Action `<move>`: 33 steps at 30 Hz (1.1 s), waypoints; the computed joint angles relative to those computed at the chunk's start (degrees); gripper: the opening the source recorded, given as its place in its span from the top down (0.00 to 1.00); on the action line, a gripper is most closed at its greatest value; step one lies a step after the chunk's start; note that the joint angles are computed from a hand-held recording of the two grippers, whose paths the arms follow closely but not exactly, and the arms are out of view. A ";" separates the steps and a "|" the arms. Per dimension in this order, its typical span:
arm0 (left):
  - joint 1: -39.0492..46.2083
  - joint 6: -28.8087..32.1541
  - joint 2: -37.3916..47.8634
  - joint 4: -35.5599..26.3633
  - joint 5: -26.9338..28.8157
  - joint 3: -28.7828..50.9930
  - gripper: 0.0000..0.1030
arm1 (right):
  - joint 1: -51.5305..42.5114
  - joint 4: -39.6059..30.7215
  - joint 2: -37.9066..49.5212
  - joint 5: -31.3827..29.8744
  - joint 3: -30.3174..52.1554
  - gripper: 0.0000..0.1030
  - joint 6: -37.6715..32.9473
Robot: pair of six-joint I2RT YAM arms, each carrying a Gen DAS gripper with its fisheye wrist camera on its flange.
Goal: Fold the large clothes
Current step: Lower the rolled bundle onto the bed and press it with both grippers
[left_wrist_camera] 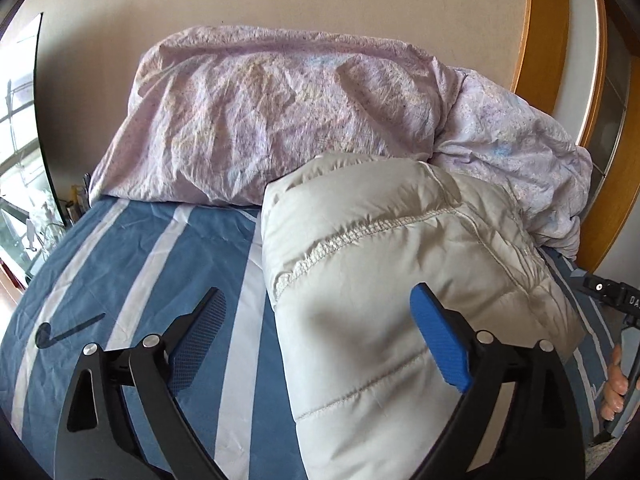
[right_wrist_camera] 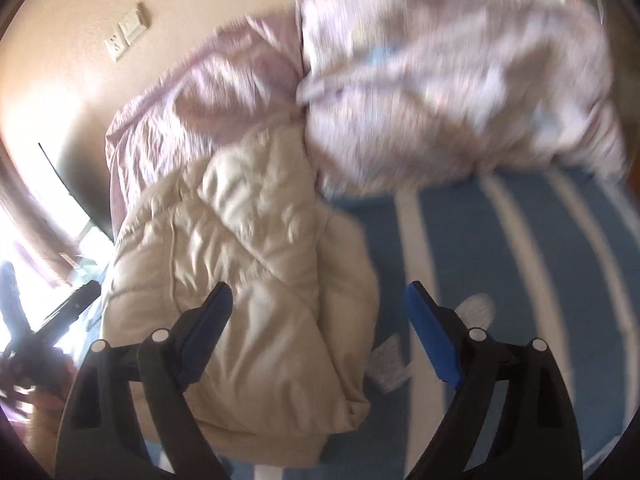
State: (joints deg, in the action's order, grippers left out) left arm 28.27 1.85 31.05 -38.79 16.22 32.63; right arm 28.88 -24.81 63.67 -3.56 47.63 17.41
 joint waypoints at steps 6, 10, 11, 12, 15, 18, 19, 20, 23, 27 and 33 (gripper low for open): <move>-17.34 -5.67 0.90 2.74 -17.06 1.57 0.07 | 11.46 5.73 3.61 11.47 1.77 0.14 -0.96; -21.96 -8.66 5.30 4.17 -20.07 2.85 0.07 | 16.58 12.58 10.52 17.55 3.62 0.14 -0.39; -22.92 -9.31 6.32 4.73 -20.61 2.95 0.07 | 17.30 14.78 11.39 18.26 3.42 0.15 -0.54; -24.16 -9.81 7.21 5.21 -21.59 2.96 0.07 | 17.91 15.48 13.36 19.08 4.91 0.19 -0.69; -27.97 -10.83 8.70 6.77 -24.92 2.16 0.07 | 17.83 16.36 17.63 19.86 7.18 0.36 -1.81; -30.87 -11.74 9.42 8.45 -27.54 1.26 0.07 | 17.11 16.92 19.67 19.40 7.52 0.44 -2.76; -31.28 -12.04 9.85 9.06 -27.76 1.04 0.07 | 16.86 17.70 20.20 19.64 7.25 0.44 -3.19; -31.52 -12.34 10.37 9.54 -27.85 0.97 0.07 | 16.81 18.50 20.38 20.03 6.76 0.45 -3.46; -32.02 -13.55 11.82 11.93 -27.65 -0.02 0.06 | 15.71 19.47 22.04 19.80 6.66 0.47 -3.68; -33.96 -14.45 13.91 14.00 -29.89 -0.69 0.04 | 14.66 19.52 24.90 19.43 7.65 0.47 -4.52; -35.80 -15.77 16.53 16.14 -32.33 -1.12 0.02 | 12.24 20.83 27.94 15.42 8.25 0.46 -4.96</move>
State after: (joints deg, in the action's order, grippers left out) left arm -7.53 -13.93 47.58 -22.65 -16.11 31.51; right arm 41.12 -3.98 91.60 11.86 55.89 12.46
